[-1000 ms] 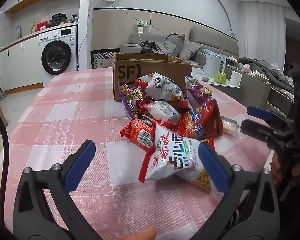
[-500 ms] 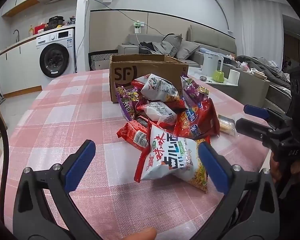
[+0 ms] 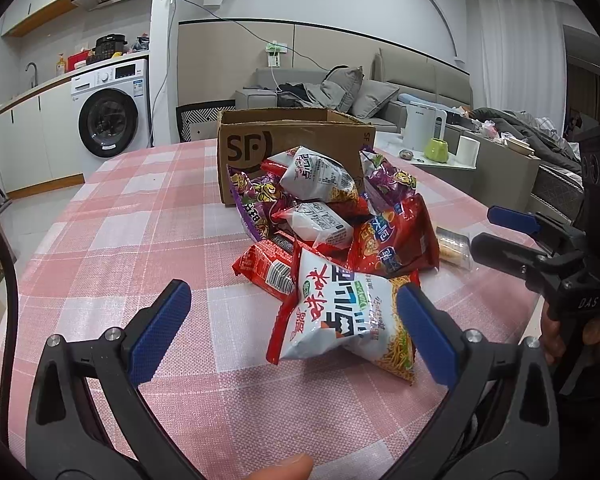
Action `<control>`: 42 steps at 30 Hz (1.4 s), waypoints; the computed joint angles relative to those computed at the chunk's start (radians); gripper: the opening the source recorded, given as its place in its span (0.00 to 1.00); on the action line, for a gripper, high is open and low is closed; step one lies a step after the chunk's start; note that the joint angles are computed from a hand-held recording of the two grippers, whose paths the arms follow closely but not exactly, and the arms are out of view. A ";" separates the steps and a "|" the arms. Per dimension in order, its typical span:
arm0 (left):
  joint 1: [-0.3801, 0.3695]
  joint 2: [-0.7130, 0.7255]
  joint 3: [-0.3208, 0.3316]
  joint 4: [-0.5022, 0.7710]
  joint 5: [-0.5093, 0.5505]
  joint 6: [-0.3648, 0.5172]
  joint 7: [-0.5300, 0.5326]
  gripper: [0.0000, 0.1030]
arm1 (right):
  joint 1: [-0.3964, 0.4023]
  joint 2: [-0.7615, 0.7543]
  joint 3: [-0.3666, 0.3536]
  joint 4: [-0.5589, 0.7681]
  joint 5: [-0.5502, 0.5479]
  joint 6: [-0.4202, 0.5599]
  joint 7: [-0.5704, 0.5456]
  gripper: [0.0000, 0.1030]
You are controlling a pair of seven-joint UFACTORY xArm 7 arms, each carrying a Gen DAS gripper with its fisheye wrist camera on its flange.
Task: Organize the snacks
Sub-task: 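Move the left tool toward the white noodle snack bag while the right tool approaches the cracker pack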
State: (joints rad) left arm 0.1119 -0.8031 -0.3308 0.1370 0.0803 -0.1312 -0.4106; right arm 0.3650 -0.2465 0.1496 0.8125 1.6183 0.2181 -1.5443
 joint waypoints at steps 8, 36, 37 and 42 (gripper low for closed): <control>0.001 0.000 -0.002 0.001 0.002 0.001 -0.003 0.99 | 0.001 -0.001 0.002 0.000 -0.002 -0.004 0.003 1.00; 0.016 0.014 -0.021 0.014 0.012 -0.003 0.013 0.99 | 0.014 0.011 -0.011 -0.001 -0.074 -0.018 0.083 1.00; 0.017 0.013 -0.022 0.014 0.012 -0.005 0.013 0.99 | 0.016 0.012 -0.014 -0.001 -0.078 -0.016 0.087 1.00; 0.014 0.017 -0.019 0.015 0.011 -0.005 0.015 0.99 | 0.022 0.013 -0.018 0.000 -0.066 -0.017 0.083 1.00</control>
